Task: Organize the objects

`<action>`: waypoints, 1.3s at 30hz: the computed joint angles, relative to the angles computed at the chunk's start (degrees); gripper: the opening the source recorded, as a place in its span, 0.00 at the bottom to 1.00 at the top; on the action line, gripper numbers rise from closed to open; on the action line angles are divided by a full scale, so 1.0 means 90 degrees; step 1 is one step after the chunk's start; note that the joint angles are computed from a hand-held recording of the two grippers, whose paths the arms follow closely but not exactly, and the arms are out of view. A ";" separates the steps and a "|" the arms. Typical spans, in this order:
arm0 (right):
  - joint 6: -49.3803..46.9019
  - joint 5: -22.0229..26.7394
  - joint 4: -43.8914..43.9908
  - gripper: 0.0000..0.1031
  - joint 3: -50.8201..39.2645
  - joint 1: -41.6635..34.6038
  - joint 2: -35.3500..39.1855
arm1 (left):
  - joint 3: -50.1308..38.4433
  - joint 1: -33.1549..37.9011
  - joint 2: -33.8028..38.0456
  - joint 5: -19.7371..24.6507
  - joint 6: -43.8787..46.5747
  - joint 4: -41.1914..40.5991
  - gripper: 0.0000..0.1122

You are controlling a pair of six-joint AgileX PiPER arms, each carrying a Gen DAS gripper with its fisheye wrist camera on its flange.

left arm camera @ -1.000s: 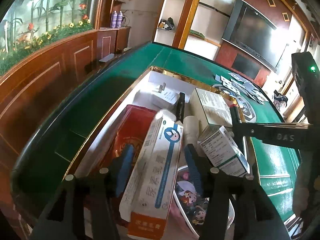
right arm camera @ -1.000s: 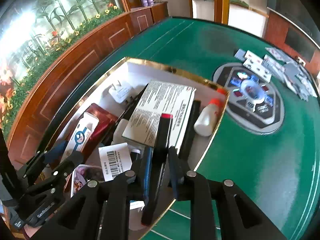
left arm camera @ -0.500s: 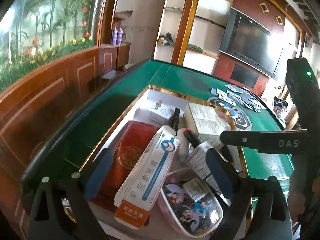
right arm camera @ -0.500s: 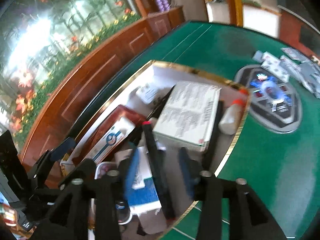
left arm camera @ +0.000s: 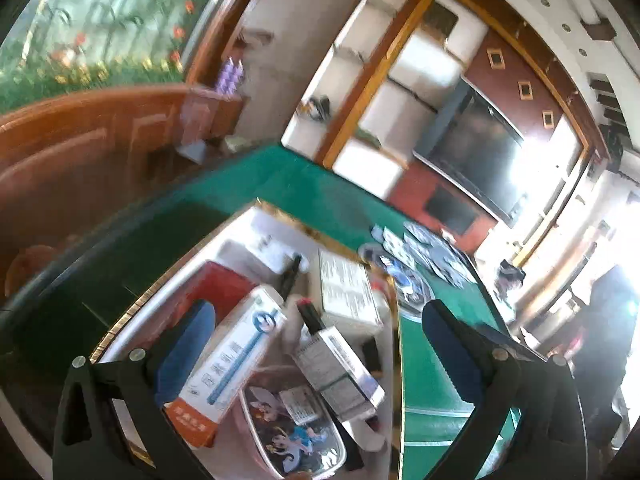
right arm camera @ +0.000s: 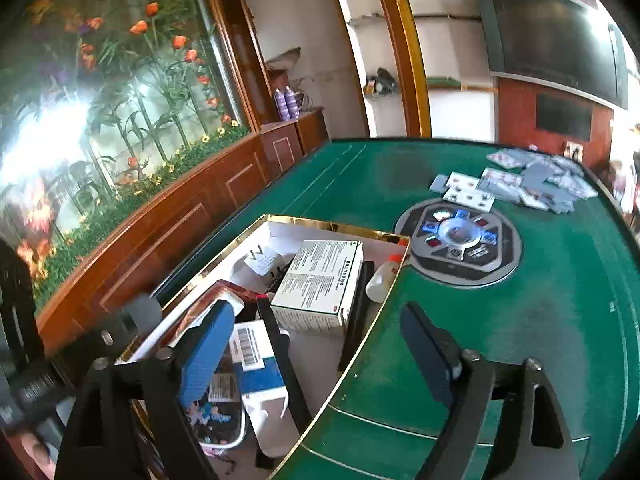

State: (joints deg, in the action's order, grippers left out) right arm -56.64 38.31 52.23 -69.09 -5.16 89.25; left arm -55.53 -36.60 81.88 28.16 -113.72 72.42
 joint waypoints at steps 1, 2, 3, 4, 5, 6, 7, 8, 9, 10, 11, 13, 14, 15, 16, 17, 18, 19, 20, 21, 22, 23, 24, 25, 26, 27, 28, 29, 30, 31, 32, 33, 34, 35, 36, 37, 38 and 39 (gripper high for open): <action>-0.0126 -0.0167 -0.0002 0.90 0.0145 0.0020 -0.0116 | -0.0121 -0.0272 0.0077 0.0637 0.0080 0.0006 0.92; -0.0252 -0.0333 0.0028 0.90 0.0303 0.0042 -0.0218 | -0.0365 -0.0502 0.0221 0.1273 0.0414 -0.0238 0.92; -0.0369 -0.0555 0.0045 0.91 0.0484 0.0073 -0.0353 | -0.0649 -0.0753 0.0397 0.1910 0.0597 -0.0448 0.92; -0.0515 -0.0775 0.0106 0.91 0.0670 0.0091 -0.0481 | -0.0892 -0.0919 0.0567 0.2379 0.0756 -0.0632 0.92; -0.0641 -0.0966 0.0165 0.92 0.0824 0.0113 -0.0583 | -0.1036 -0.0994 0.0658 0.2594 0.0848 -0.0777 0.92; -0.0775 -0.1060 0.0249 0.92 0.0940 0.0106 -0.0654 | -0.1112 -0.1022 0.0716 0.2652 0.0910 -0.0889 0.92; -0.0884 -0.1154 0.0308 0.92 0.1056 0.0103 -0.0724 | -0.1166 -0.1071 0.0781 0.2738 0.0912 -0.0944 0.92; -0.0960 -0.1187 0.0347 0.93 0.1122 0.0094 -0.0758 | -0.1173 -0.1104 0.0810 0.2819 0.0896 -0.0967 0.92; -0.1034 -0.1200 0.0378 0.93 0.1192 0.0079 -0.0804 | -0.1258 -0.1154 0.0894 0.2992 0.0932 -0.1053 0.92; -0.1129 -0.1221 0.0394 0.93 0.1263 0.0068 -0.0843 | -0.1444 -0.1211 0.1059 0.3290 0.1039 -0.1206 0.92; -0.1176 -0.1254 0.0374 0.94 0.1324 0.0066 -0.0876 | -0.1532 -0.1269 0.1137 0.3500 0.1073 -0.1265 0.92; -0.1228 -0.1353 0.0310 0.94 0.1437 0.0081 -0.0929 | -0.1716 -0.1334 0.1310 0.3869 0.1115 -0.1387 0.92; -0.1301 -0.1379 0.0332 0.95 0.1502 0.0074 -0.0960 | -0.1767 -0.1349 0.1360 0.4021 0.1087 -0.1440 0.92; -0.1322 -0.1412 0.0310 0.95 0.1567 0.0073 -0.0995 | -0.1749 -0.1384 0.1337 0.4124 0.1020 -0.1439 0.92; -0.1298 -0.1461 0.0237 0.95 0.1607 0.0084 -0.1002 | -0.1728 -0.1399 0.1340 0.4204 0.0919 -0.1420 0.92; -0.1300 -0.1471 0.0214 0.95 0.1619 0.0082 -0.0997 | -0.1690 -0.1401 0.1320 0.4248 0.0850 -0.1424 0.92; -0.1303 -0.1484 0.0195 0.96 0.1637 0.0088 -0.0981 | -0.1684 -0.1385 0.1308 0.4271 0.0838 -0.1452 0.92; -0.1274 -0.1488 0.0157 0.96 0.1654 0.0093 -0.0979 | -0.1668 -0.1356 0.1284 0.4275 0.0854 -0.1487 0.92; -0.1256 -0.1475 0.0129 0.96 0.1658 0.0092 -0.0964 | -0.1666 -0.1325 0.1275 0.4269 0.0891 -0.1516 0.92; -0.1210 -0.1467 0.0087 0.96 0.1665 0.0104 -0.0961 | -0.1637 -0.1324 0.1253 0.4267 0.0902 -0.1517 0.92; -0.1158 -0.1468 0.0039 0.96 0.1665 0.0123 -0.0950 | -0.1625 -0.1332 0.1252 0.4303 0.0908 -0.1512 0.92; -0.1105 -0.1494 -0.0013 0.96 0.1669 0.0161 -0.0946 | -0.1643 -0.1349 0.1276 0.4393 0.0916 -0.1523 0.92; -0.1037 -0.1526 -0.0079 0.96 0.1683 0.0209 -0.0957 | -0.1631 -0.1367 0.1281 0.4439 0.0900 -0.1518 0.92; -0.0947 -0.1559 -0.0182 0.96 0.1684 0.0269 -0.0958 | -0.1622 -0.1369 0.1275 0.4455 0.0904 -0.1525 0.92; -0.0852 -0.1611 -0.0294 0.96 0.1703 0.0347 -0.0972 | -0.1612 -0.1355 0.1276 0.4468 0.0926 -0.1554 0.92; -0.0811 -0.1667 -0.0360 0.96 0.1734 0.0425 -0.0994 | -0.1581 -0.1339 0.1260 0.4445 0.0925 -0.1564 0.92; -0.0766 -0.1723 -0.0434 0.96 0.1754 0.0501 -0.1007 | -0.1548 -0.1318 0.1243 0.4404 0.0918 -0.1577 0.92; -0.0692 -0.1787 -0.0530 0.97 0.1770 0.0580 -0.1009 | -0.1534 -0.1305 0.1235 0.4390 0.0935 -0.1609 0.92; -0.0623 -0.1847 -0.0630 0.97 0.1793 0.0657 -0.1014 | -0.1515 -0.1271 0.1225 0.4346 0.0971 -0.1653 0.92; -0.0546 -0.1898 -0.0733 0.97 0.1820 0.0730 -0.1025 | -0.1502 -0.1249 0.1223 0.4306 0.0997 -0.1680 0.92; -0.0463 -0.1953 -0.0846 0.97 0.1845 0.0815 -0.1027 | -0.1484 -0.1231 0.1227 0.4286 0.1021 -0.1695 0.92; -0.0375 -0.1997 -0.0939 0.97 0.1869 0.0877 -0.1041 | -0.1473 -0.1222 0.1239 0.4299 0.1035 -0.1700 0.92; -0.0289 -0.2052 -0.1036 0.97 0.1894 0.0946 -0.1051 | -0.1451 -0.1212 0.1235 0.4291 0.1030 -0.1701 0.92; -0.0219 -0.2093 -0.1121 0.97 0.1906 0.1003 -0.1055 | -0.1432 -0.1201 0.1224 0.4278 0.1025 -0.1699 0.92; -0.0133 -0.2135 -0.1217 0.97 0.1914 0.1060 -0.1055 | -0.1411 -0.1196 0.1216 0.4283 0.1015 -0.1698 0.92; -0.0034 -0.2193 -0.1332 0.97 0.1930 0.1125 -0.1053 | -0.1394 -0.1205 0.1212 0.4324 0.0996 -0.1694 0.92; 0.0046 -0.2217 -0.1421 0.98 0.1919 0.1162 -0.1035 | -0.1369 -0.1223 0.1203 0.4370 0.0950 -0.1672 0.92; 0.0114 -0.2233 -0.1495 0.98 0.1911 0.1195 -0.1018 | -0.1363 -0.1223 0.1199 0.4387 0.0924 -0.1660 0.92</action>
